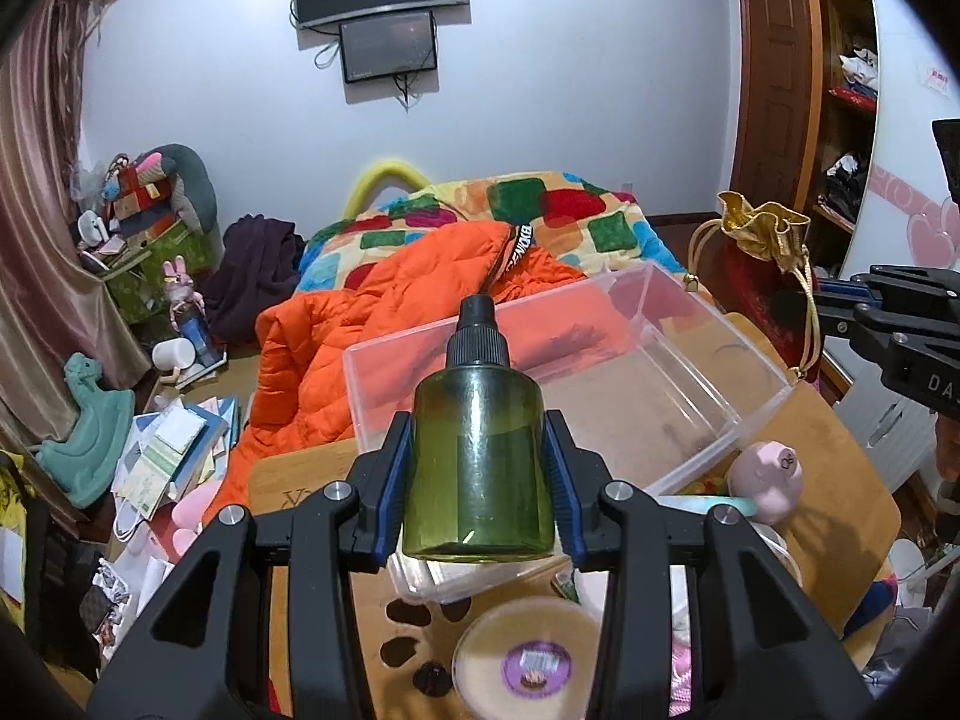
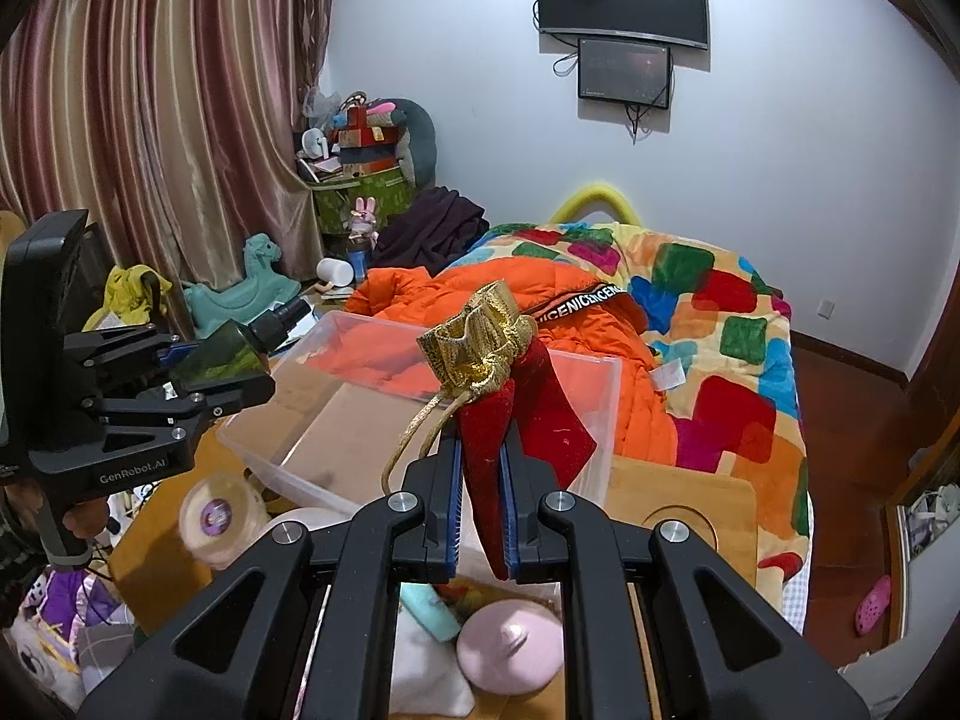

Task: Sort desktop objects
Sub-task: 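Carry the bottle and pouch into the clear plastic box and release both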

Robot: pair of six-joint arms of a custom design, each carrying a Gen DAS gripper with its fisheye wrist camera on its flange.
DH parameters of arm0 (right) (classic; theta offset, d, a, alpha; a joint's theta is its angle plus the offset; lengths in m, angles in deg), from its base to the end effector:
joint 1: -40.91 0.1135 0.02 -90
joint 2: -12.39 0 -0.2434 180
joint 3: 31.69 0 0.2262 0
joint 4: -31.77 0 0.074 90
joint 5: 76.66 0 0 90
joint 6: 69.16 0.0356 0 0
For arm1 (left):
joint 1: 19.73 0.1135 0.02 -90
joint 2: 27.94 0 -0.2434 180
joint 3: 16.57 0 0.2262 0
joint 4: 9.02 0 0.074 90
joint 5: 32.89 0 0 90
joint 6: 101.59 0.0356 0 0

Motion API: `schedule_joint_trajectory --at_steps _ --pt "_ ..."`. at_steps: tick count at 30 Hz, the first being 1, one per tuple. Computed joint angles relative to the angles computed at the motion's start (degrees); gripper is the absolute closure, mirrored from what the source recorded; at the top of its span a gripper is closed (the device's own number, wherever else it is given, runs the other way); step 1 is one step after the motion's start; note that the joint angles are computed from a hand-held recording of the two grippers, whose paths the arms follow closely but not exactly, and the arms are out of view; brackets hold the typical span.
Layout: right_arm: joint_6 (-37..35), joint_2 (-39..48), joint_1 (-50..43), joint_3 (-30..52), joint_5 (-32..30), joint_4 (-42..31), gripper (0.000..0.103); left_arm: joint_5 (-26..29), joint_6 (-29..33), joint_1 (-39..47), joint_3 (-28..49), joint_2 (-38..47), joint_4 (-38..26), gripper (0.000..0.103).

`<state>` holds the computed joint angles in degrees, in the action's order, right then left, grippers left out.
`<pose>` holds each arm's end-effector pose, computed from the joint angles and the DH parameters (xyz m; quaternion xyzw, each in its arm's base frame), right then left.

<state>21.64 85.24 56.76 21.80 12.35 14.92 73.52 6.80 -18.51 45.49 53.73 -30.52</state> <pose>0.2404 0.0689 0.2063 -0.1207 0.8836 0.0731 0.4465 0.2795 -0.0041 0.2073 0.1929 0.8821 -0.0583 0.4257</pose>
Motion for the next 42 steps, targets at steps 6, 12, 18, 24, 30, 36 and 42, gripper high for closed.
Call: schedule_joint_trajectory --at_steps 6,12,18,24,30,36,42 --pt "-0.22 6.85 -0.88 2.57 -1.01 2.62 0.094 -0.40 0.88 0.43 4.27 6.13 -1.65 0.062" --pt "-0.77 13.74 -2.18 6.18 -3.24 3.15 0.094 -0.29 1.27 0.07 9.01 11.42 -4.31 0.062" --pt "-1.99 19.75 -1.84 10.31 -3.00 2.48 0.093 -2.55 2.36 -2.26 11.77 15.24 -5.17 0.062" --pt "-2.23 24.56 -1.63 13.62 -3.64 1.27 0.093 -3.91 3.38 -4.19 14.36 18.50 -6.51 0.062" --pt "-2.86 28.35 -1.60 16.73 -4.06 -0.10 0.093 -5.78 4.76 -5.55 17.82 21.41 -9.43 0.062" --pt "-2.64 30.60 -1.42 17.95 -4.63 -0.16 0.093 -6.82 5.57 -6.28 19.87 23.53 -11.75 0.062" --pt "-2.58 32.82 -0.95 20.27 -5.02 -2.14 0.093 -7.46 5.55 -6.72 20.85 24.54 -12.80 0.062"
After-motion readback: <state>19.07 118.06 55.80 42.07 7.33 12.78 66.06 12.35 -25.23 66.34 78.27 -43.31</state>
